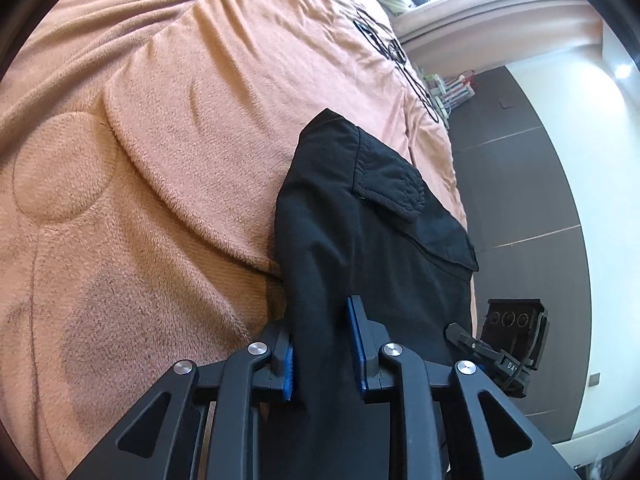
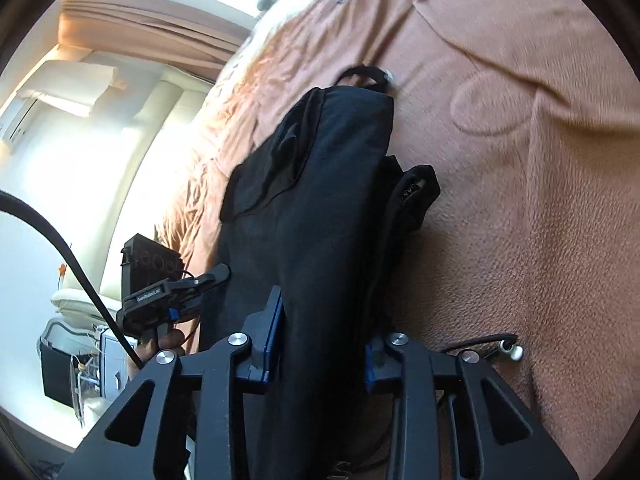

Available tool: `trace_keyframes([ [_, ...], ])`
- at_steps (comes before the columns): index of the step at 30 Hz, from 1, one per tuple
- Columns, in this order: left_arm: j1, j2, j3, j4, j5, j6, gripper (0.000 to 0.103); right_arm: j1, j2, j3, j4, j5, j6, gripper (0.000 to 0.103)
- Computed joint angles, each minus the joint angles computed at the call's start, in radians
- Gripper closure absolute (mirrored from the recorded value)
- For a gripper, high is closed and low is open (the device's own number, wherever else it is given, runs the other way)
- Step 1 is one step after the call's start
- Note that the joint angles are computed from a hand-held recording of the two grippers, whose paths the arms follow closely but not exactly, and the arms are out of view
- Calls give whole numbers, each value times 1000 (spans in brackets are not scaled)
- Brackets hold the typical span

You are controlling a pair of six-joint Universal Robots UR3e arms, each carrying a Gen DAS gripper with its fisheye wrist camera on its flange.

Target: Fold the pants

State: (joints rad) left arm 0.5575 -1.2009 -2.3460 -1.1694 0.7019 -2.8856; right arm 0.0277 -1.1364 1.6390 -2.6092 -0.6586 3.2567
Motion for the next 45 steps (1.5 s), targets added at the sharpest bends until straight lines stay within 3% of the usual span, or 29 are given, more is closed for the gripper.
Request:
trace_keyframes([
  [2,0,-8,12,-19,6,14,79,13,5,-22,31,-29,0,73],
  [6,6,-12,20,-40,10,29,78,20,28,-68,109,-56,6,57],
  [8,7,-22,21,-39,11,35,78,17,38,-73,117,-38,0,53],
  [14,5,-55,-6,22,1,21,78,49,104,-165,101,-51,30,53],
  [18,22,3,-17,-19,-13,55,86,53,91,-130,33,-64,44,72],
  [24,37,109,1,-127,-28,92,90,80,8,-60,-40,-107,40,81],
  [30,88,253,39,-336,-68,179,91,106,-83,24,-121,-140,60,82],
  [37,175,423,139,-701,-109,350,91,109,-214,135,-173,-168,59,82],
  [45,181,507,294,-958,-162,428,92,78,-458,235,-80,-200,18,83],
])
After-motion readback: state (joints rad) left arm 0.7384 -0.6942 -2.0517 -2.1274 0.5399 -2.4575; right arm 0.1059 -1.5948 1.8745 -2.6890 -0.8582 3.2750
